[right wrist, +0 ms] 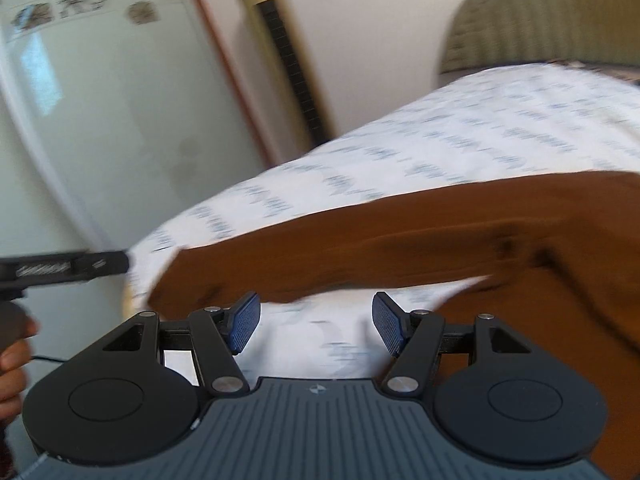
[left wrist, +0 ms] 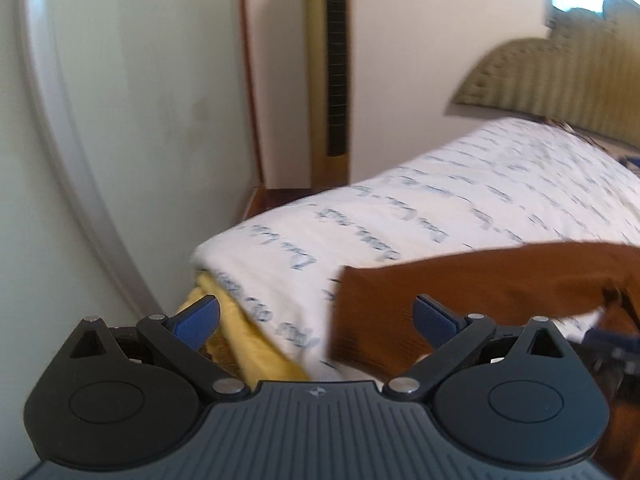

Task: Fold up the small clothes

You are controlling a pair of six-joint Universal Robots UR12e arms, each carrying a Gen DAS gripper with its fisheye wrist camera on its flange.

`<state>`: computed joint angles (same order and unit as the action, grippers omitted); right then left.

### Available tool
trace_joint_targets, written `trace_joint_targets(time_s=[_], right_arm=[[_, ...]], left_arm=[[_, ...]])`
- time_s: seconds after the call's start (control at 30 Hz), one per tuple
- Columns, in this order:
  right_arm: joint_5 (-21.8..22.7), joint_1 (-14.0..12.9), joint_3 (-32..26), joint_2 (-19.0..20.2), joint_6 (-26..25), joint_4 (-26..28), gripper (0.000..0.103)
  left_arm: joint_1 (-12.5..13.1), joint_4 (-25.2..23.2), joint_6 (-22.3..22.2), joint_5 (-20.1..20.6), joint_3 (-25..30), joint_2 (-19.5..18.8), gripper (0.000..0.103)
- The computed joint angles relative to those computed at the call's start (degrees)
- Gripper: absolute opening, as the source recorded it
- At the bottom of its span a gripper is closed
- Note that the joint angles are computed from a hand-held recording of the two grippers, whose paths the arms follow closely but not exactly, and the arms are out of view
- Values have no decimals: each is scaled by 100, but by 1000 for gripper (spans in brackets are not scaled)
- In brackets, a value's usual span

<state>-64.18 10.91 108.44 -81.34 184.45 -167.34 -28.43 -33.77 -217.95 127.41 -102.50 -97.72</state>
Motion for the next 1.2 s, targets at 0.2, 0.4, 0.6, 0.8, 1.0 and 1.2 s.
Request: trace_joint_targets(time_s=[0.2,0.4,0.6,0.8,1.0,1.2], right_arm=[[603,291,-363,407,-192,27,63],[654,466,-713,739,77,279,63],[1173,445,-806,943,707,284,33],[821,428,-698,797,779,139,8],[143,133,-337,442,1261,-845,8],[-901,-184,-8,14,961,-947,8]], left_arm=[[116,351,-139,32,-214,151,103],[151,512,-183,3,-286,178,103],[205,445,-319,-235,-285,181,103],[217,536,-426,-541,-240,137,103],[116,727,-103,-1035,-13,-103,103],[-117,699,636,-1064,395,-528,103]])
